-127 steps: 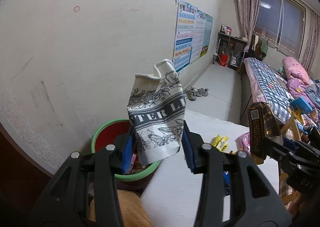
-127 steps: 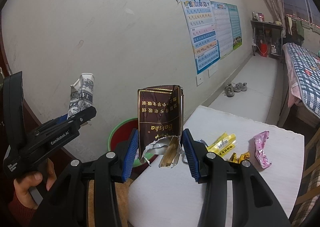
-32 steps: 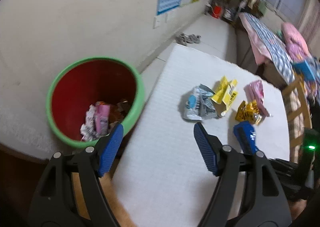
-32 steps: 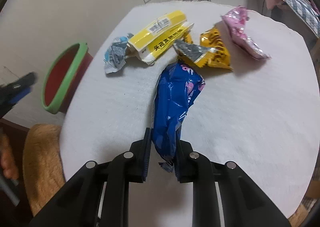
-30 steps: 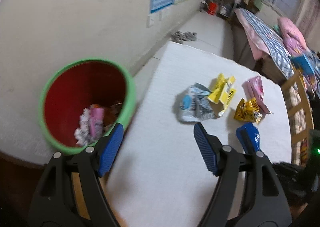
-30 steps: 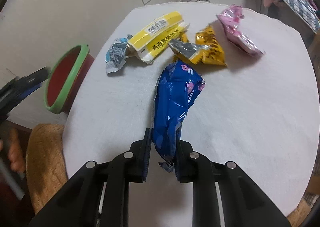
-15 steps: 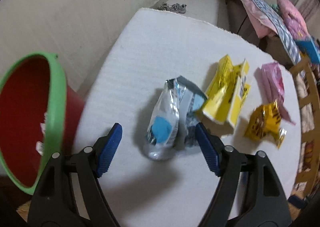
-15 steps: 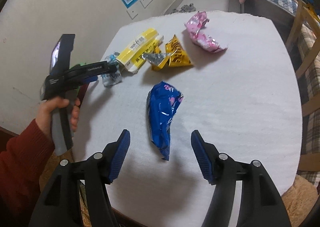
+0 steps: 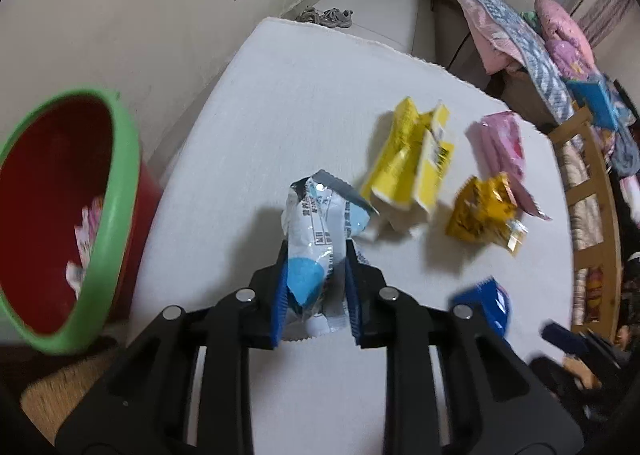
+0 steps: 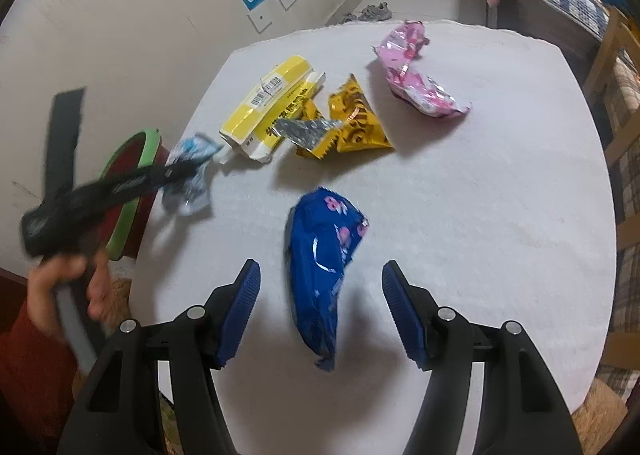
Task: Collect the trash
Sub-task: 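Grasp the blue snack bag with the right tool while the left tool grasps the light-blue wrapper, then lift the blue bag and light-blue wrapper toward the red bin with both tools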
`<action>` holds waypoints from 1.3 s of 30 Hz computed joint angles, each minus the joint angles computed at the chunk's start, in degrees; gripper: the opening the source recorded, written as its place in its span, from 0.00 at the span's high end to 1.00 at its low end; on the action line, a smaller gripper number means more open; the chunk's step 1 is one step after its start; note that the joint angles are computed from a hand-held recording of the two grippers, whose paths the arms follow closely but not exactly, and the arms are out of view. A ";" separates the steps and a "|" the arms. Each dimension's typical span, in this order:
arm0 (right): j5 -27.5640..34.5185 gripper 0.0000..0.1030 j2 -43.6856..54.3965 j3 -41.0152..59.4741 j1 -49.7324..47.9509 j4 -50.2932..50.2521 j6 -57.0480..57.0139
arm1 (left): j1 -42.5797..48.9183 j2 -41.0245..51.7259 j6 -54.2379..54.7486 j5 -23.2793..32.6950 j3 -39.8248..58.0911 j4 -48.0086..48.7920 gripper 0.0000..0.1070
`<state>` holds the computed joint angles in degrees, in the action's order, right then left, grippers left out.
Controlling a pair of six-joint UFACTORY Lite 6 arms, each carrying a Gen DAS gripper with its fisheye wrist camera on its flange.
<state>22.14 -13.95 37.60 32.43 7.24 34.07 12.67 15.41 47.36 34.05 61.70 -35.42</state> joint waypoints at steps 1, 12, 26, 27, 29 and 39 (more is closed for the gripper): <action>-0.18 0.40 0.53 0.44 0.20 -0.37 0.05 | 0.70 -1.19 0.07 1.13 -0.87 -0.27 0.78; -0.86 0.39 1.23 0.02 1.92 0.29 1.22 | -0.11 -1.39 -1.84 0.32 -4.26 2.82 0.73; -0.74 0.39 2.23 -0.39 1.07 -0.30 1.83 | 0.66 -5.32 1.51 -0.74 -8.91 -0.99 0.76; -0.84 0.39 2.65 -0.36 0.93 0.02 1.50 | 1.42 -6.57 2.07 -0.08 -9.34 -1.75 0.76; -1.04 0.39 3.66 -0.30 0.91 0.00 1.89 | 2.94 -9.37 3.05 1.12 -10.40 -2.82 0.76; -5.54 0.59 8.47 -1.43 1.41 4.97 -2.76 | 9.85 -23.92 5.54 6.05 -15.24 -4.49 0.76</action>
<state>16.60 -5.48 36.17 33.84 12.21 31.30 22.52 -8.50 52.90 40.10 46.46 -39.91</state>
